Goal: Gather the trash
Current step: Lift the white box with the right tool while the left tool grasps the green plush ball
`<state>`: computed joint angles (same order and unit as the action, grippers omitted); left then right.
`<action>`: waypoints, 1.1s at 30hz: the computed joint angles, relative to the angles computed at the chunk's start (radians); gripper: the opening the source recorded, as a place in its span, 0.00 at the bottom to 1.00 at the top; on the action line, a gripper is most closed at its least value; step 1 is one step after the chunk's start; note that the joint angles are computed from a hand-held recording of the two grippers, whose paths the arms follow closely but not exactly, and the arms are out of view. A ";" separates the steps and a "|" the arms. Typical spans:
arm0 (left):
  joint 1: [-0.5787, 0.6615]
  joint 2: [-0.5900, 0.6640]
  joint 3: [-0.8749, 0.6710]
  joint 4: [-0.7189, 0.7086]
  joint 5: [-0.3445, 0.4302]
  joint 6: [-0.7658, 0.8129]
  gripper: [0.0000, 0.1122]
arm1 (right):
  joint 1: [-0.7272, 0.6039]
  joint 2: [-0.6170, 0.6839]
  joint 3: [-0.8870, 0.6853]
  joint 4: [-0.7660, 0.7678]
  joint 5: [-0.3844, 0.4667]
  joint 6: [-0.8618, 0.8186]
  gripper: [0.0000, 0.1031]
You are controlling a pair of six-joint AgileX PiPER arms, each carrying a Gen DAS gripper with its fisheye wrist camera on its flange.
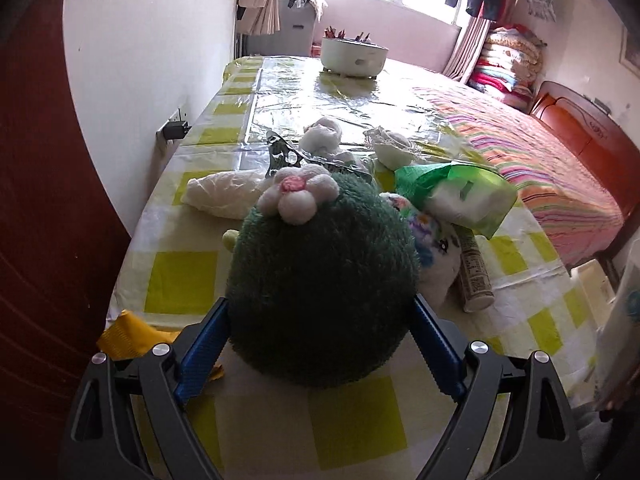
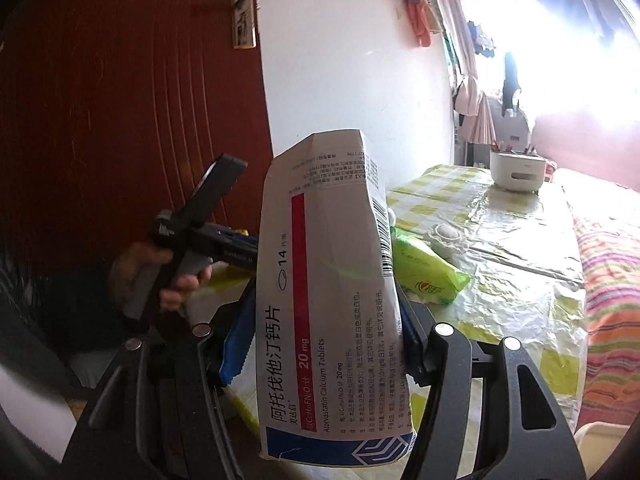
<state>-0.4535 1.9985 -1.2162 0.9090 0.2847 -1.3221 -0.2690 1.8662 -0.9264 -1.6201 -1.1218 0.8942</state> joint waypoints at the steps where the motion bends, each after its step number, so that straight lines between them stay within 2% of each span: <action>1: -0.005 0.004 -0.003 0.022 0.005 -0.026 0.76 | -0.002 0.003 -0.001 0.006 -0.005 0.005 0.57; 4: -0.010 0.007 0.000 0.066 0.014 -0.088 0.74 | -0.021 0.007 -0.005 0.014 -0.022 0.017 0.58; 6: -0.024 0.005 0.004 0.122 0.030 -0.150 0.68 | -0.020 0.037 -0.040 0.031 -0.025 0.031 0.58; 8: -0.038 -0.001 0.017 0.208 0.047 -0.241 0.61 | -0.037 0.038 -0.045 0.035 -0.040 0.046 0.58; 12: -0.058 -0.014 0.043 0.319 0.068 -0.357 0.56 | -0.075 0.029 -0.026 0.062 -0.062 0.044 0.58; 14: -0.066 -0.032 0.070 0.412 0.072 -0.470 0.54 | -0.090 0.029 -0.030 0.067 -0.072 0.052 0.58; 15: -0.082 -0.049 0.090 0.485 0.095 -0.550 0.54 | -0.100 0.023 -0.015 0.075 -0.080 0.041 0.58; 19: -0.147 -0.090 0.121 0.649 0.183 -0.708 0.54 | -0.124 0.011 -0.002 0.106 -0.085 0.028 0.58; 22: -0.192 -0.105 0.117 0.703 0.207 -0.742 0.54 | -0.135 0.015 -0.006 0.127 -0.076 0.031 0.58; 25: -0.227 -0.089 0.072 0.680 0.208 -0.697 0.54 | -0.154 0.024 -0.010 0.155 -0.068 0.031 0.58; 29: -0.249 -0.061 0.010 0.648 0.165 -0.649 0.54 | -0.191 0.032 -0.015 0.193 -0.061 0.043 0.58; 33: -0.293 -0.016 -0.078 0.609 0.158 -0.587 0.54 | -0.228 0.047 -0.024 0.231 -0.041 0.045 0.58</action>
